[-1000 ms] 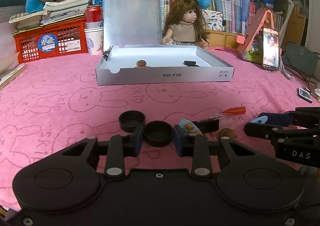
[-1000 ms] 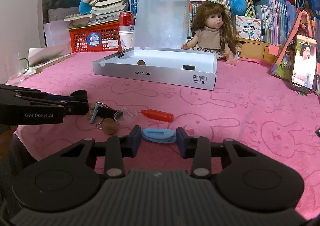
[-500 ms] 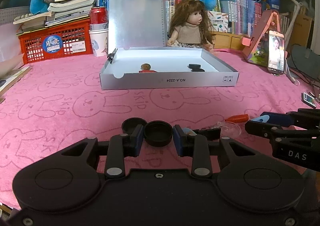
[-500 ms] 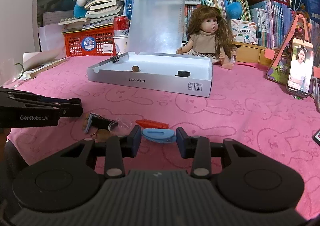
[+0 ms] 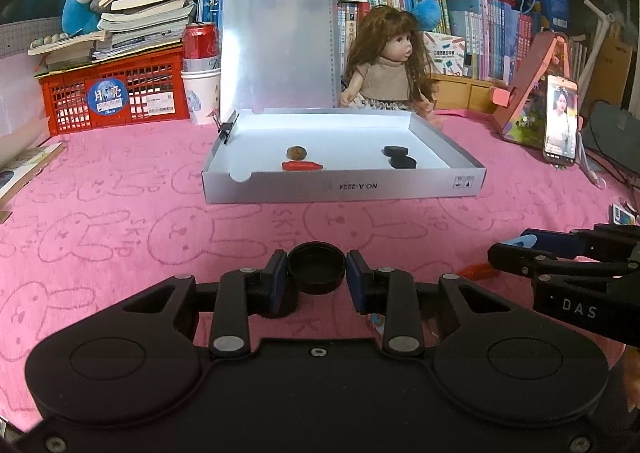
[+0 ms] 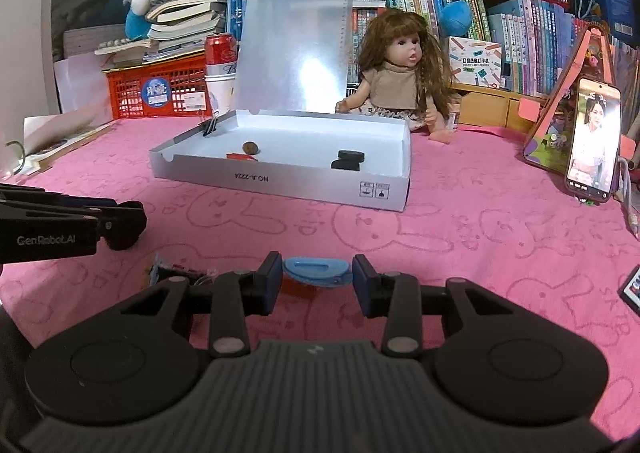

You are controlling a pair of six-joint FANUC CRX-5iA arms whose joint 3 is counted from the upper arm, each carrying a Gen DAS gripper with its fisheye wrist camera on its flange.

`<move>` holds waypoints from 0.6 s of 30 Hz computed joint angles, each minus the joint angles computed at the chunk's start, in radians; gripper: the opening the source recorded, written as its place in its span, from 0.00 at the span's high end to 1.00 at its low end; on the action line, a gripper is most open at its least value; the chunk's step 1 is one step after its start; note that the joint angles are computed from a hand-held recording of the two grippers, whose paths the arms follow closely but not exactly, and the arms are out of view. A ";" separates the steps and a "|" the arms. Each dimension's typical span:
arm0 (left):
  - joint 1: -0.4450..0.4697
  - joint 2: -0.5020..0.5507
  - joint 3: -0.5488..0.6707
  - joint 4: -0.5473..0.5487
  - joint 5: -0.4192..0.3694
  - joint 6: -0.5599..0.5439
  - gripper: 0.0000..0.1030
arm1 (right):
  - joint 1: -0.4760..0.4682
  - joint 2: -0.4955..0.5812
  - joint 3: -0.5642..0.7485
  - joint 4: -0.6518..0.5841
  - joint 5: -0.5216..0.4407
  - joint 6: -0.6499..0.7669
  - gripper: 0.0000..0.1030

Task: Organize rigid objects
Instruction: 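Carry the black cap and blue piece over the white box with both tools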

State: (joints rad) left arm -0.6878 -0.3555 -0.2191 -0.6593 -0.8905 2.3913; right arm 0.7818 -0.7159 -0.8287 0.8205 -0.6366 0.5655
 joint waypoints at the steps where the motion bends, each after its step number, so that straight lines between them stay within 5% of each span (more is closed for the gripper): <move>1: 0.003 0.002 0.002 0.003 0.002 -0.003 0.70 | -0.004 0.006 0.005 -0.001 0.001 0.002 0.58; 18: 0.088 0.081 0.075 0.053 0.056 -0.025 0.70 | -0.094 0.144 0.094 -0.001 0.083 0.024 0.58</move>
State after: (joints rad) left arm -0.5996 -0.2745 -0.1445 -0.6067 -0.8346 2.3659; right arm 0.6876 -0.5722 -0.7348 0.8198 -0.5538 0.5896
